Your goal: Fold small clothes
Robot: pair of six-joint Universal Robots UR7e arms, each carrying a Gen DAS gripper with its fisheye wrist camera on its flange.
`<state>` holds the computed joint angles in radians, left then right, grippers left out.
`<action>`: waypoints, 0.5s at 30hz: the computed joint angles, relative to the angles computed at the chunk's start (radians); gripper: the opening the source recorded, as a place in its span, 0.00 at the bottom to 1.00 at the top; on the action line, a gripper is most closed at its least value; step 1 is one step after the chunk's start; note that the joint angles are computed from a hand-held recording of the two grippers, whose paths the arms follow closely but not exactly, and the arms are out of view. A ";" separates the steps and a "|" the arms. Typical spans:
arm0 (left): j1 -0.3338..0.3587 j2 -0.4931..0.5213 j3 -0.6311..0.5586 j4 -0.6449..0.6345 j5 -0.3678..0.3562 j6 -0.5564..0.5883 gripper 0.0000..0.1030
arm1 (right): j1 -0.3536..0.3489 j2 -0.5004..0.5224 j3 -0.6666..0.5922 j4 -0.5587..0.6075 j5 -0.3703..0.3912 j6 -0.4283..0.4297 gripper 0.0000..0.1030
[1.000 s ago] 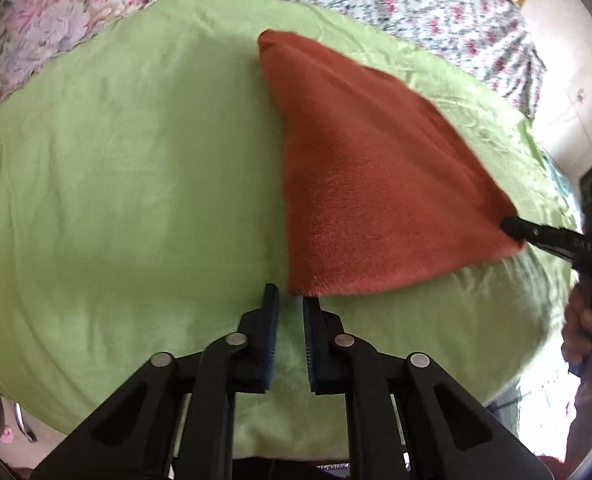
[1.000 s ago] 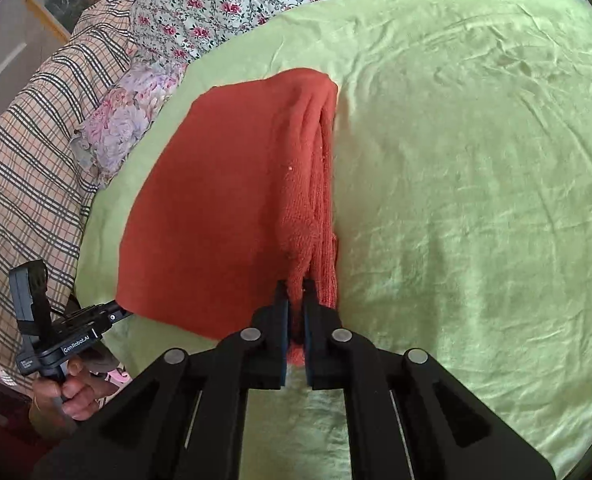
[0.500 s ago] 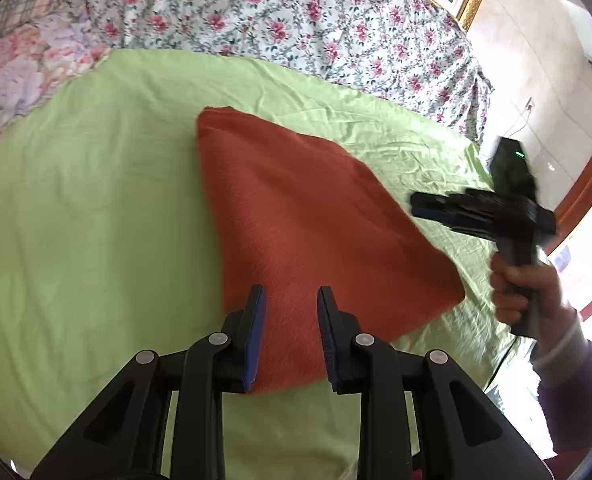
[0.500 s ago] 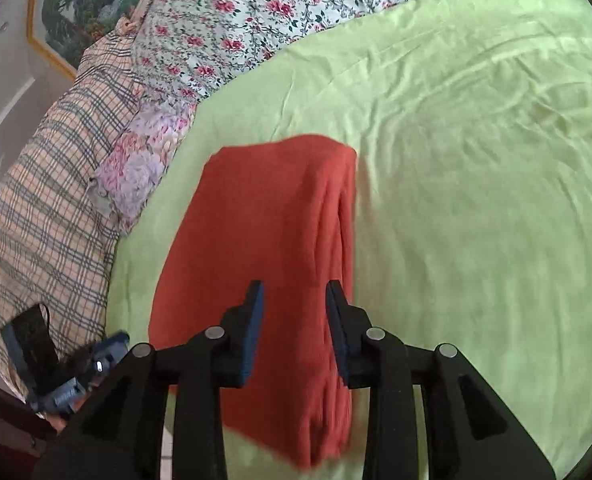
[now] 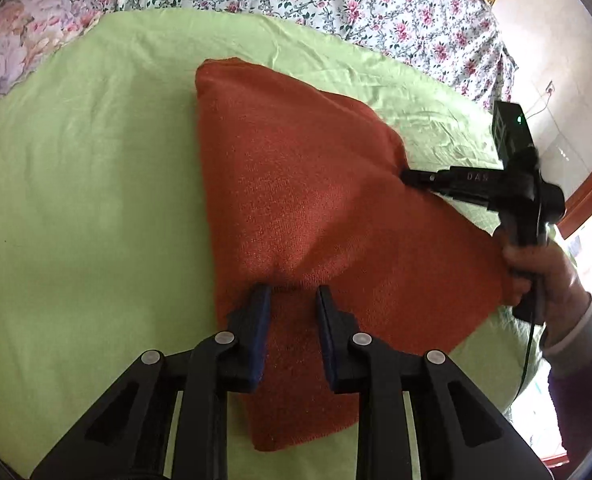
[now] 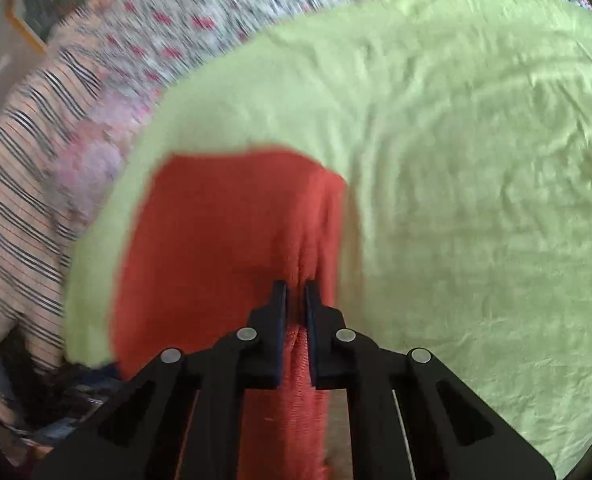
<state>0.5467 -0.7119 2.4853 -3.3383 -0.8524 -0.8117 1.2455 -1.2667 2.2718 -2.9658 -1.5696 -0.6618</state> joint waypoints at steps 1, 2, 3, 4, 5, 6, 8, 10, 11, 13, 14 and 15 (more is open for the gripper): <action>-0.001 -0.001 -0.002 0.009 0.003 -0.005 0.23 | -0.008 0.008 0.001 -0.009 0.005 -0.002 0.10; -0.004 0.000 -0.003 0.015 0.007 -0.009 0.23 | -0.022 0.005 0.003 -0.008 0.027 0.004 0.10; -0.007 0.000 -0.003 0.016 0.009 -0.011 0.23 | -0.030 -0.006 0.001 0.009 0.043 0.017 0.11; -0.006 0.000 -0.002 0.011 0.009 -0.009 0.23 | -0.034 -0.020 0.003 0.017 0.054 0.029 0.13; -0.008 0.001 -0.001 0.008 0.009 -0.012 0.23 | -0.036 -0.035 0.010 0.014 0.061 0.036 0.15; -0.010 0.001 0.002 0.002 0.008 -0.018 0.23 | -0.035 -0.054 0.022 0.006 0.062 0.040 0.17; -0.016 0.003 0.012 -0.012 0.009 -0.030 0.23 | -0.035 -0.111 0.060 -0.005 0.071 0.034 0.17; -0.028 0.005 0.018 -0.009 0.015 -0.052 0.23 | -0.050 -0.194 0.107 0.050 0.141 -0.005 0.17; -0.030 0.001 0.020 -0.002 0.016 -0.060 0.23 | -0.050 -0.228 0.128 0.080 0.157 -0.026 0.17; -0.052 -0.018 0.034 0.012 0.015 -0.089 0.22 | -0.059 -0.298 0.177 0.138 0.161 -0.084 0.17; -0.067 -0.024 0.046 0.002 0.013 -0.094 0.22 | -0.069 -0.322 0.199 0.154 0.157 -0.107 0.17; -0.089 -0.025 0.061 -0.017 0.010 -0.098 0.23 | -0.073 -0.331 0.218 0.150 0.134 -0.123 0.17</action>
<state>0.4578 -0.7370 2.5463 -3.3558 -0.8420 -0.9098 1.1730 -1.5975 2.4901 -2.8160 -1.4359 -0.7846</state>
